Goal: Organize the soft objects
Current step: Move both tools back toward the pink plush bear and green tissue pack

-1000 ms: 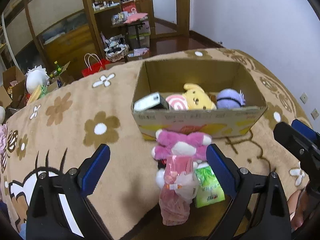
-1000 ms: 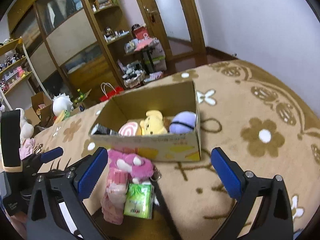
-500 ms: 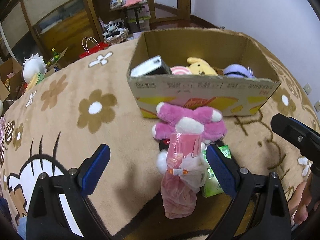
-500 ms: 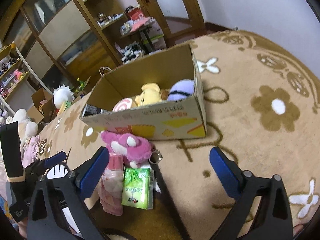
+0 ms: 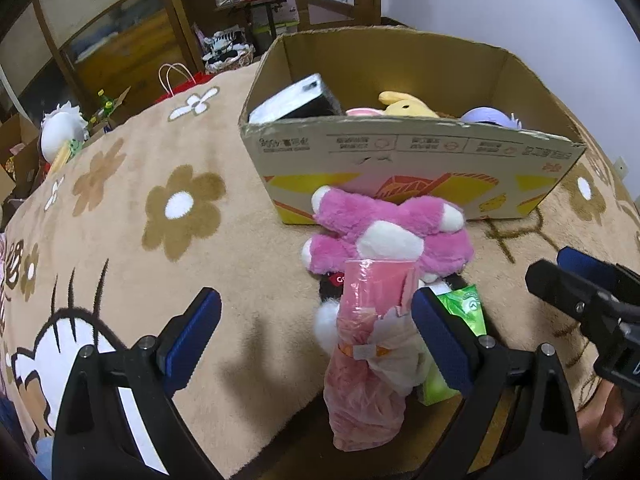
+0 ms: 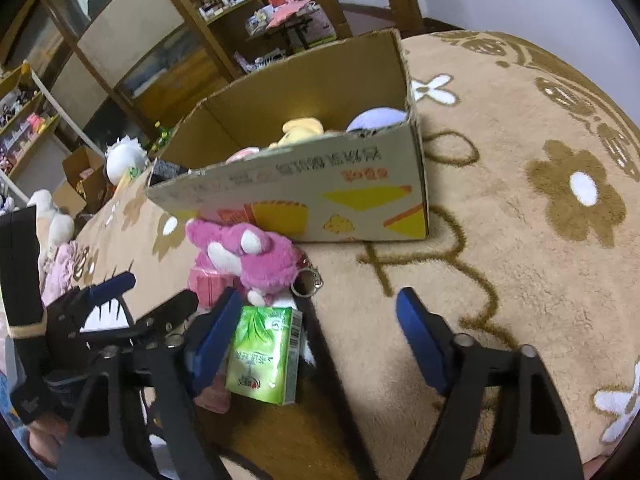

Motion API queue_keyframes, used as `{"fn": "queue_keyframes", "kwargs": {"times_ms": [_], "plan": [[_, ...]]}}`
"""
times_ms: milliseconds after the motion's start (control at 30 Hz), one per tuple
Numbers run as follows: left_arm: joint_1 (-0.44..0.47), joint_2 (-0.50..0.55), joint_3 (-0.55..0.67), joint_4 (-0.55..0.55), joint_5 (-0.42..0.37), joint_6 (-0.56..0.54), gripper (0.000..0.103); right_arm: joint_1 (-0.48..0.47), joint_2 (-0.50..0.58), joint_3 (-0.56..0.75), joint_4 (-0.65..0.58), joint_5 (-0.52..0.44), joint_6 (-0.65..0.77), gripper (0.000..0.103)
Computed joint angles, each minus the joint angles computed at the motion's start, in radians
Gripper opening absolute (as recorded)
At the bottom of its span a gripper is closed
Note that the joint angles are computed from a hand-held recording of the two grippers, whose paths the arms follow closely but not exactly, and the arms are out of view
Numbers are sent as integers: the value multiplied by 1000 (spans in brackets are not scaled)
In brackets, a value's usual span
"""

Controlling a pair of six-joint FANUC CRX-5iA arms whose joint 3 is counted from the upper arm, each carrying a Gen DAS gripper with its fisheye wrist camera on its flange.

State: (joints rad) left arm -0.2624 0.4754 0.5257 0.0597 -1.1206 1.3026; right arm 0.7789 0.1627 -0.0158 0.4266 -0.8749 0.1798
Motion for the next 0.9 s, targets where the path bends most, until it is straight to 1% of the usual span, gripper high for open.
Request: {"fn": "queue_keyframes", "kwargs": {"times_ms": [200, 300, 467, 700, 900], "plan": [[11, 15, 9, 14, -5, 19, 92, -5, 27, 42, -79, -48, 108, 77], [18, 12, -3, 41, 16, 17, 92, -5, 32, 48, -115, -46, 162, 77], [18, 18, -2, 61, 22, 3, 92, 0, 68, 85, -157, -56, 246, 77], [13, 34, 4, 77, 12, -17, 92, 1, 88, 89, -185, -8, 276, 77], [7, 44, 6, 86, 8, -29, 92, 6, 104, 101, -183, 5, 290, 77]]}}
